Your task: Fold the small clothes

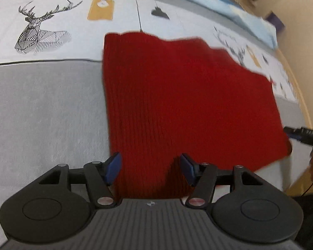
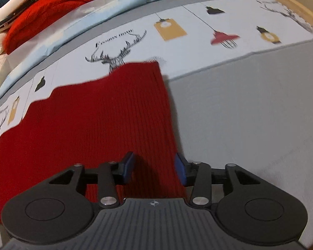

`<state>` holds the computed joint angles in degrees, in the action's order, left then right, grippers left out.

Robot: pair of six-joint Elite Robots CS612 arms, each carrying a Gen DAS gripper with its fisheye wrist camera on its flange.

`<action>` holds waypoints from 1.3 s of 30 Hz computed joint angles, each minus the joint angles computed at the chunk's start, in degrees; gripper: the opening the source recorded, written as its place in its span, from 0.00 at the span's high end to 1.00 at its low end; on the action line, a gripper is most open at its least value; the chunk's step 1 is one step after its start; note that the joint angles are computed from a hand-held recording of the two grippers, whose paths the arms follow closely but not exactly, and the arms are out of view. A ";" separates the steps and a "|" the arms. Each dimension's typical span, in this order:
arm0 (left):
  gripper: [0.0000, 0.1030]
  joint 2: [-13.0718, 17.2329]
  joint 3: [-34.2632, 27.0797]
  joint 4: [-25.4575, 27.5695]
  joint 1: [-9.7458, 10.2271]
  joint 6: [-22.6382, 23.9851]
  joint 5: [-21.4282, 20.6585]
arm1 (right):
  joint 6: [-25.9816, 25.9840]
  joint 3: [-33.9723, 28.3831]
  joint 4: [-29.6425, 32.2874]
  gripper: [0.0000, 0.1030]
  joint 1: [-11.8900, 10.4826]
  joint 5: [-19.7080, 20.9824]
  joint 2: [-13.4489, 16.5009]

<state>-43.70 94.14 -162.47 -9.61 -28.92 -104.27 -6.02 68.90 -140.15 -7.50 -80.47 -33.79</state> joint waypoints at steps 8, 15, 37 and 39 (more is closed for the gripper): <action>0.86 -2.55 4.08 -1.27 -0.04 -2.31 2.01 | -2.62 4.71 6.63 0.68 -1.74 2.95 -3.86; 0.86 -4.38 6.22 -3.51 -1.70 -7.43 7.77 | 1.11 10.89 -6.85 0.86 -2.89 8.15 -7.34; 0.80 -4.12 5.56 0.90 -5.97 -8.67 16.64 | -12.74 11.36 -5.49 0.66 0.65 -7.66 -6.34; 0.79 -4.72 6.50 -1.97 -6.26 -8.19 17.81 | -13.22 12.42 -9.73 0.66 0.84 -7.10 -6.65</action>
